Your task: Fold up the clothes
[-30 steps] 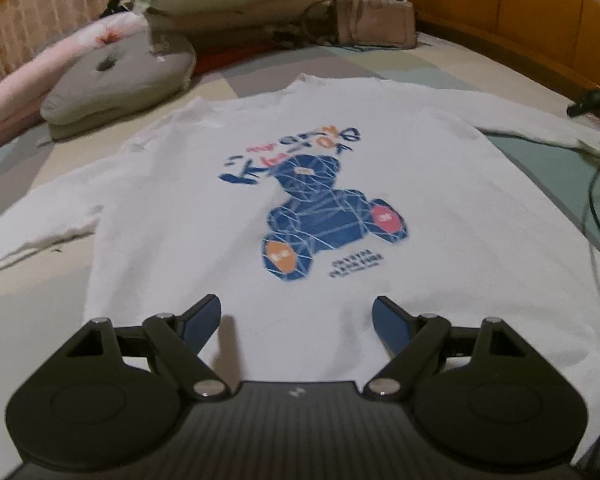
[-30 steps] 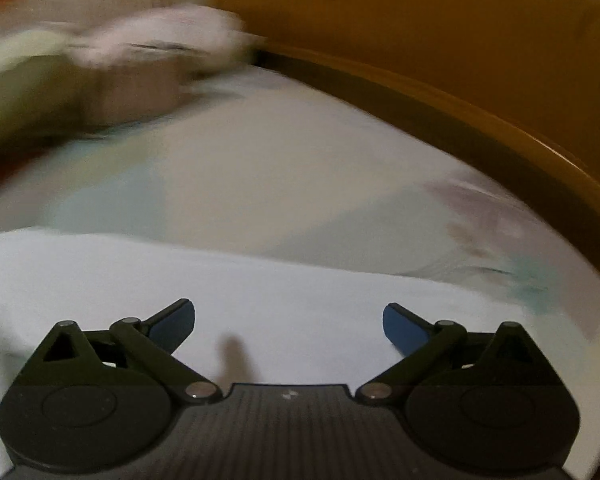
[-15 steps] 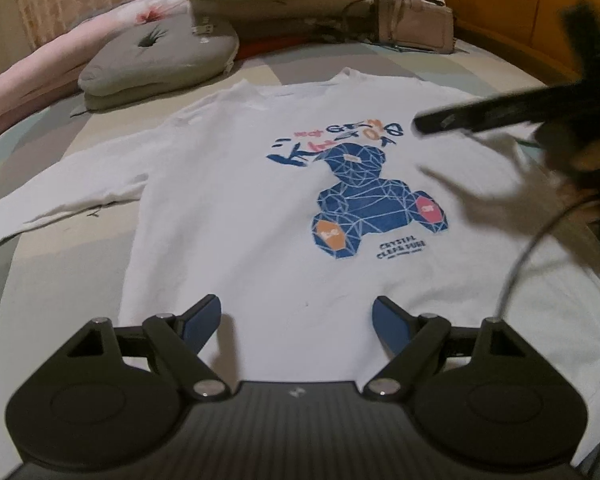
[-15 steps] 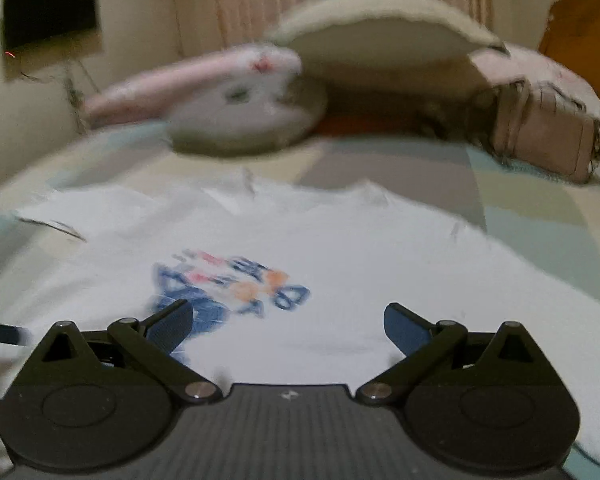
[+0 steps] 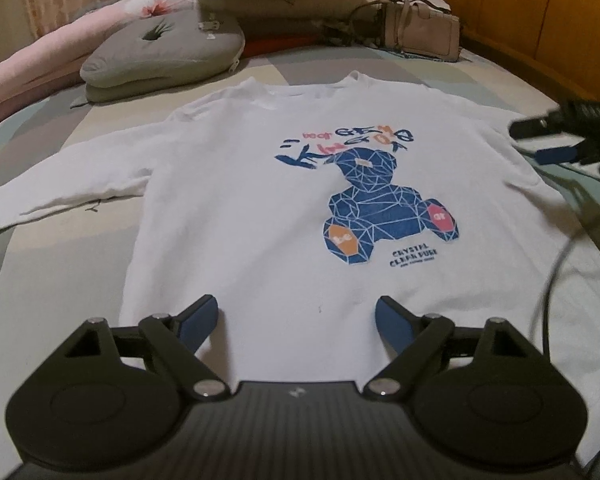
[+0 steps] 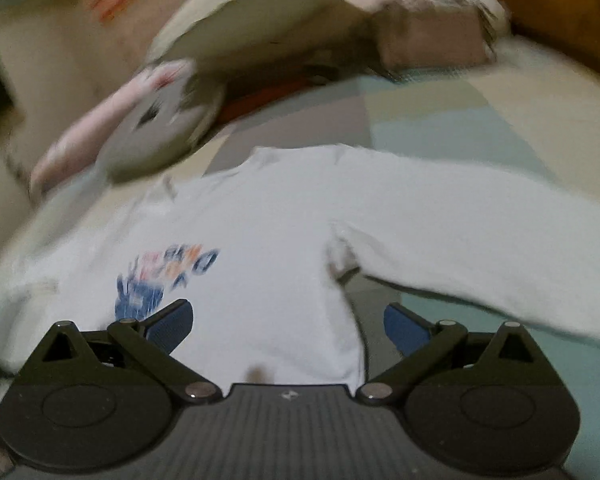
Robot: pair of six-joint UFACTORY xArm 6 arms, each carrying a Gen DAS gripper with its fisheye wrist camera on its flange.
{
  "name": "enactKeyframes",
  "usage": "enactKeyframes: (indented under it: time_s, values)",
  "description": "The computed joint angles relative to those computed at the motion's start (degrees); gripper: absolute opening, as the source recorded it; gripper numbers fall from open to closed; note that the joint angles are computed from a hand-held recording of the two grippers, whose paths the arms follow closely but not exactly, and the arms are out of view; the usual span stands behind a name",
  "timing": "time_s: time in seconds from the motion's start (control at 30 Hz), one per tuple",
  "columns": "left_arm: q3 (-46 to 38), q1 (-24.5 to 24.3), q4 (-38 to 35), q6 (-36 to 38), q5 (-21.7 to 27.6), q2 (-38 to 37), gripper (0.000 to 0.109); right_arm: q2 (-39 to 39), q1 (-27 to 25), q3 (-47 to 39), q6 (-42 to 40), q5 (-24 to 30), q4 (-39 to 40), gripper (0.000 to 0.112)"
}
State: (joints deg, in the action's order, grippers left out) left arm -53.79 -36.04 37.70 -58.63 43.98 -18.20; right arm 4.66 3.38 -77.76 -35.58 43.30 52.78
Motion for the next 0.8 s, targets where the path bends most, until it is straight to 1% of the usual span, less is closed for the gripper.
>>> enactKeyframes:
  time_s: [0.03, 0.1, 0.2, 0.3, 0.33, 0.37, 0.4, 0.47, 0.53, 0.57, 0.63, 0.67, 0.7, 0.73, 0.77, 0.8]
  values:
    - [0.0, 0.1, -0.1, 0.1, -0.1, 0.1, 0.086, 1.8, -0.8, -1.2, 1.4, 1.1, 2.6, 0.103]
    - [0.1, 0.2, -0.3, 0.2, -0.5, 0.1, 0.086, 2.4, -0.9, -0.8, -0.7, -0.6, 8.7, 0.103]
    - [0.2, 0.5, -0.5, 0.4, -1.0, 0.3, 0.087, 4.7, 0.0, -2.6, -0.4, -4.2, 11.3, 0.102]
    - [0.5, 0.8, -0.5, 0.3, -1.8, 0.2, 0.087, 7.6, 1.4, -4.7, 0.5, -9.8, 11.5, 0.089]
    - [0.6, 1.0, -0.5, 0.2, -2.1, 0.2, 0.087, 7.9, 1.7, -4.8, 1.3, -11.3, 10.9, 0.079]
    - [0.8, 1.1, -0.5, 0.1, -2.3, 0.2, 0.087, 8.3, 1.9, -5.0, 2.4, -12.7, 10.2, 0.067]
    - [1.0, 1.1, -0.4, 0.1, -2.6, 0.1, 0.087, 8.6, 2.1, -5.1, 3.4, -14.1, 9.5, 0.059]
    - [1.1, 1.2, -0.1, 0.0, -2.9, 0.1, 0.087, 8.6, 2.9, -4.3, 5.9, -17.7, 3.7, 0.026]
    - [1.2, 1.3, 0.1, 0.1, -3.1, 0.1, 0.087, 9.5, 3.2, -5.0, 6.7, -19.1, -0.6, 0.016]
    - [1.2, 1.3, 0.1, 0.2, -3.2, 0.1, 0.087, 9.9, 3.3, -5.5, 6.5, -19.4, -1.5, 0.015]
    - [1.1, 1.4, 0.1, 0.3, -3.2, 0.2, 0.087, 11.1, 3.4, -7.1, 9.1, -20.9, -5.9, 0.015]
    - [1.1, 1.4, 0.1, 0.3, -3.2, 0.2, 0.087, 11.7, 3.3, -8.1, 9.9, -20.1, -7.1, 0.016]
    - [1.0, 1.4, 0.2, 0.3, -3.1, 0.3, 0.087, 12.3, 2.9, -9.3, 11.7, -18.0, -9.4, 0.018]
    - [0.9, 1.3, 0.3, 0.3, -2.9, 0.3, 0.087, 12.2, 2.5, -9.9, 12.7, -15.8, -11.2, 0.021]
    - [0.8, 1.3, 0.3, 0.3, -2.7, 0.3, 0.087, 11.1, 2.2, -9.1, 12.7, -14.6, -12.3, 0.029]
    - [0.7, 1.2, 0.4, 0.3, -2.5, 0.3, 0.087, 9.9, 2.0, -8.3, 13.6, -13.3, -14.0, 0.034]
